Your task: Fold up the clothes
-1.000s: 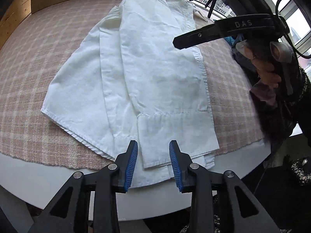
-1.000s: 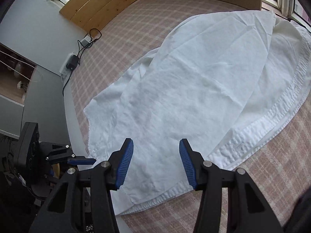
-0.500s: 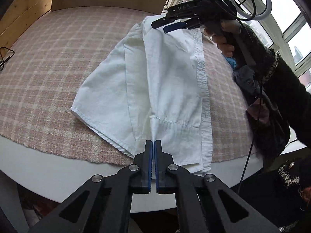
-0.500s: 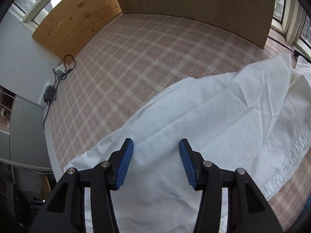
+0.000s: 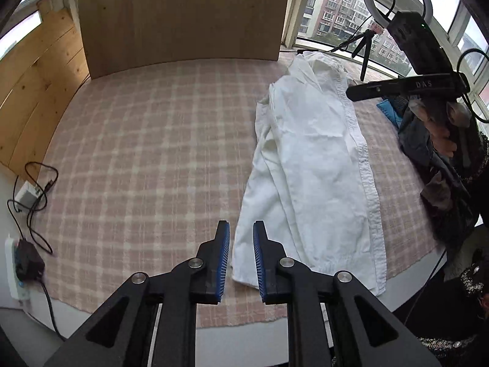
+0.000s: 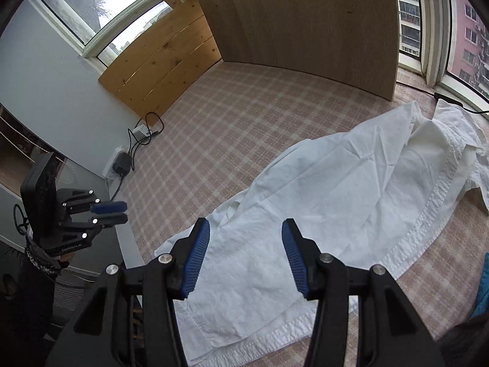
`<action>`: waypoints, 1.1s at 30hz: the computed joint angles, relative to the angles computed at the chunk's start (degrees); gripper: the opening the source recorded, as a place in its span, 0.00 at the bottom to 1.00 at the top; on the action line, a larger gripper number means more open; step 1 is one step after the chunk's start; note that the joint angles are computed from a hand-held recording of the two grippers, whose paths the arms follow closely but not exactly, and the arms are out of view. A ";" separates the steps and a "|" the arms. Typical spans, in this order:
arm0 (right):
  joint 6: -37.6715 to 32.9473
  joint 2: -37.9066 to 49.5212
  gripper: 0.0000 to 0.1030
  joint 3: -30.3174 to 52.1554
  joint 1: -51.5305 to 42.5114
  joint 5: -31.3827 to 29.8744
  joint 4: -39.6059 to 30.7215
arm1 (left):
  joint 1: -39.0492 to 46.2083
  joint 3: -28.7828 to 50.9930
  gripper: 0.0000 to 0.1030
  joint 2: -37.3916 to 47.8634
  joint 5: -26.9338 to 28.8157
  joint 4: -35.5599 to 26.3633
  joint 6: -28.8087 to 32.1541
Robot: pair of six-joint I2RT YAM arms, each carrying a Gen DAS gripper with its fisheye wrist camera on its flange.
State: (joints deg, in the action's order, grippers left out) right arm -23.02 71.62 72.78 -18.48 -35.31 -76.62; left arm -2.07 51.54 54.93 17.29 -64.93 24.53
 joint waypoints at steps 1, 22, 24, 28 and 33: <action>1.48 -0.92 0.47 0.98 0.19 0.51 -0.39 | 0.34 2.97 0.15 5.45 0.71 2.63 2.32; 50.45 25.16 0.11 2.64 26.02 36.25 17.92 | -5.80 40.54 0.16 61.65 13.50 -2.63 32.62; 51.15 21.47 0.06 0.34 23.15 33.61 18.95 | -7.74 41.16 0.19 63.12 14.25 -2.87 34.36; 51.38 17.24 0.05 -1.51 20.66 32.22 19.35 | -11.50 41.21 0.28 64.49 15.33 -2.46 35.85; 51.47 13.39 0.05 -2.93 18.88 31.12 19.62 | -14.23 40.04 0.32 62.80 15.72 -1.56 36.27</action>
State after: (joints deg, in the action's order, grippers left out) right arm 28.45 85.01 69.85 0.40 -4.19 -57.00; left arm -16.29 91.58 117.73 33.01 -66.49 60.80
